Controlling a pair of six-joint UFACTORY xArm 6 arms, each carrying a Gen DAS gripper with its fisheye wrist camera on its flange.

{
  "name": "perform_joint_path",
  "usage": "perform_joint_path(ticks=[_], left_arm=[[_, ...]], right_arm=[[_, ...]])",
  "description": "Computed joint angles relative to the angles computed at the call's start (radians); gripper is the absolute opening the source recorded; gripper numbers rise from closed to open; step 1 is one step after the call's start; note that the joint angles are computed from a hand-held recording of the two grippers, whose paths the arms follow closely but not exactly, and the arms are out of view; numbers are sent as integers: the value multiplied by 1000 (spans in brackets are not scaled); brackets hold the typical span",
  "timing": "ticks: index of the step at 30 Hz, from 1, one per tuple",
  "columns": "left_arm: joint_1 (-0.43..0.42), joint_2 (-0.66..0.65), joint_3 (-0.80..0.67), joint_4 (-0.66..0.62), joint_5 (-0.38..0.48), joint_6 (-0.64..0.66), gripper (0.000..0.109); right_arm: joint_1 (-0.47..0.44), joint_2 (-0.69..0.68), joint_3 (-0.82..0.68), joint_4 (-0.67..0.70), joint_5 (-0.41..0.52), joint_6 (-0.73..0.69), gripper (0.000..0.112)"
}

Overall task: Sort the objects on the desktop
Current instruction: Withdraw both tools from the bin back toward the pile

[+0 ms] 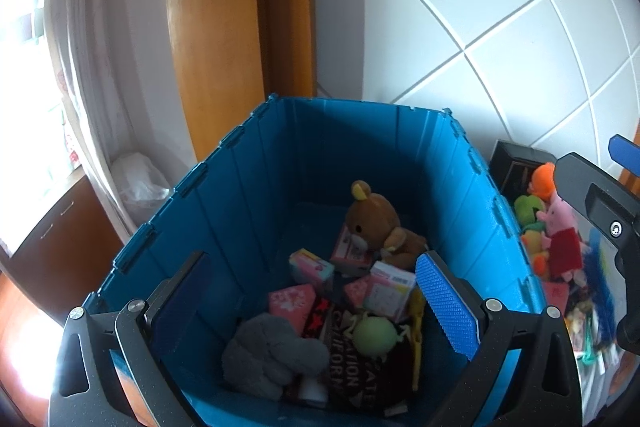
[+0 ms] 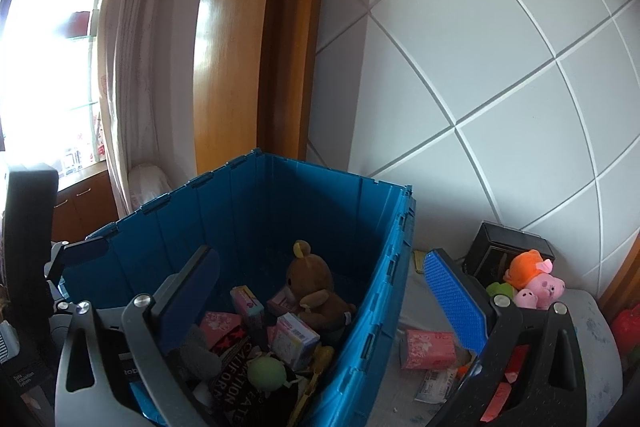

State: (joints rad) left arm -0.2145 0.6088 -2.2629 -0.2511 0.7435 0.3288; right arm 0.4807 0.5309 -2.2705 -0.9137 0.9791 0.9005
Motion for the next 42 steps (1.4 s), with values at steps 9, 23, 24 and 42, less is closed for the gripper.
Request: perform_joint_path(ticks=[9, 23, 24, 42], left_arm=[[-37, -141, 217, -37, -79, 28, 103], [-263, -414, 604, 106, -242, -121, 103], [-290, -435, 634, 133, -254, -151, 103], [-630, -492, 884, 447, -275, -561, 103]], right_arm=[[9, -231, 325, -83, -9, 147, 103], [-48, -784, 978, -149, -40, 318, 103], [-54, -821, 1014, -146, -38, 318, 103], [-527, -1867, 1839, 275, 16, -119, 103]])
